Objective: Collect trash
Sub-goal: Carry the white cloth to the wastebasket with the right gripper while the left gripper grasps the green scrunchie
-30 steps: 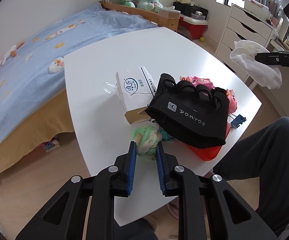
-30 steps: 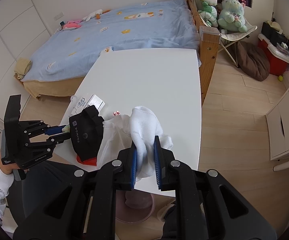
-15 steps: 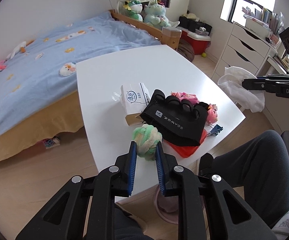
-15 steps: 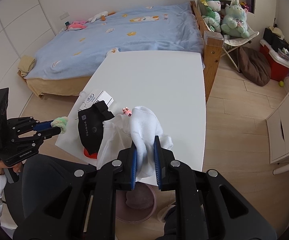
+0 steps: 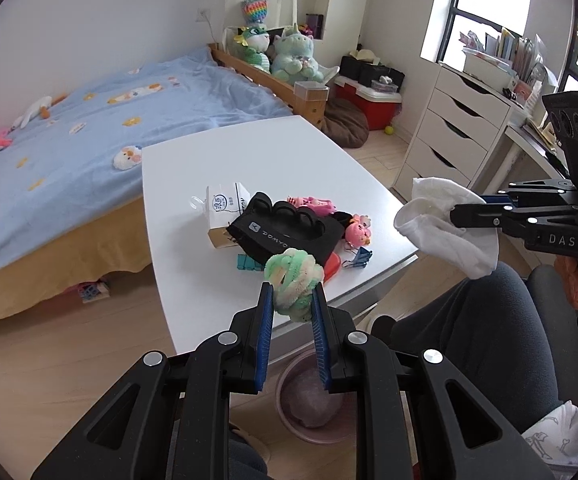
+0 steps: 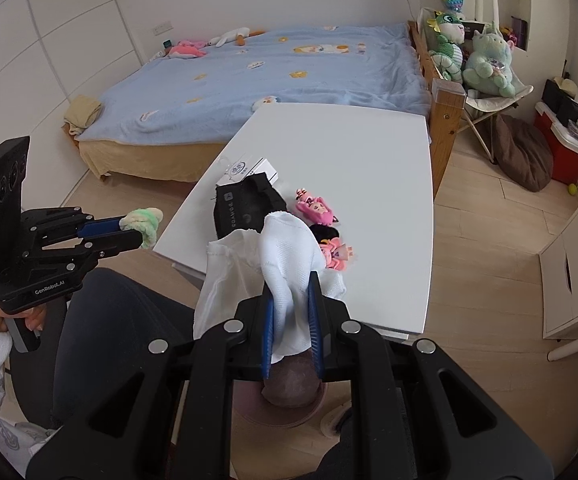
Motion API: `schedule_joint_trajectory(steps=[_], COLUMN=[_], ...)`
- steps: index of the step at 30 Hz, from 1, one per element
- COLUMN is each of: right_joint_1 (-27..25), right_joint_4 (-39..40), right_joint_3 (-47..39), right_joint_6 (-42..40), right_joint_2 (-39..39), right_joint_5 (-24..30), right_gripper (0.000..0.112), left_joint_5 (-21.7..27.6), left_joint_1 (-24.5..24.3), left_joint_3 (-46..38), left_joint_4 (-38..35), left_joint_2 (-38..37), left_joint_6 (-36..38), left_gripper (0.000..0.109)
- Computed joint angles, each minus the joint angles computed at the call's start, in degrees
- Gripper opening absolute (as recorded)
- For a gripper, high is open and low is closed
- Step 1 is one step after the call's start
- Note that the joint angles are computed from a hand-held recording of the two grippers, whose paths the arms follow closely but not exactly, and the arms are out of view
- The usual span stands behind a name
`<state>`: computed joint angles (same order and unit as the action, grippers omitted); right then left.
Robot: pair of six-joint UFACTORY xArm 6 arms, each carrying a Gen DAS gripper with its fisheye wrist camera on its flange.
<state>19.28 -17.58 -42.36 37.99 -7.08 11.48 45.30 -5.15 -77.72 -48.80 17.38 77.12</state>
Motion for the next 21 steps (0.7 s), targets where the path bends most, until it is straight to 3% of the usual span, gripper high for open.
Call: schedule_joint_trajectory(steps=[4, 12, 13, 14, 16, 21], right_joint_1=[1.8, 4.8, 4.9, 5.0, 4.8, 3.7], right_joint_4=[-0.1, 7.1, 7.0, 6.3, 6.0, -2.2], right_joint_3=[1.7, 3.1, 3.1, 3.5, 3.8, 3.5], right_joint_6=[0.3, -5.1, -5.0, -4.3, -3.6, 4.7], right_joint_2=[-1.1, 0.2, 0.2, 0.1, 0.2, -0.3], right_joint_5=[-0.2, -1.7, -1.9, -2.5, -3.6, -1.5], right_gripper=[0.016, 0.020, 0.037, 0.064, 0.087, 0.094], left_joint_5=[0.5, 1.9, 1.9, 1.9, 1.9, 1.8], left_joint_1=[0.7, 2.0, 2.0, 2.1, 2.1, 1.9], left_joint_3=[3.1, 6.4, 6.7, 6.9, 7.3, 7.9], left_joint_4=[-1.0, -1.5, -1.6, -1.6, -1.8, -1.4], left_joint_2=[-2.5, -5.3, -5.7, -5.8, -6.1, -6.6], left_joint_6=[1.2, 2.4, 2.6, 2.7, 3.0, 3.0], left_gripper=[0.019, 0.019, 0.019, 0.019, 0.019, 0.019])
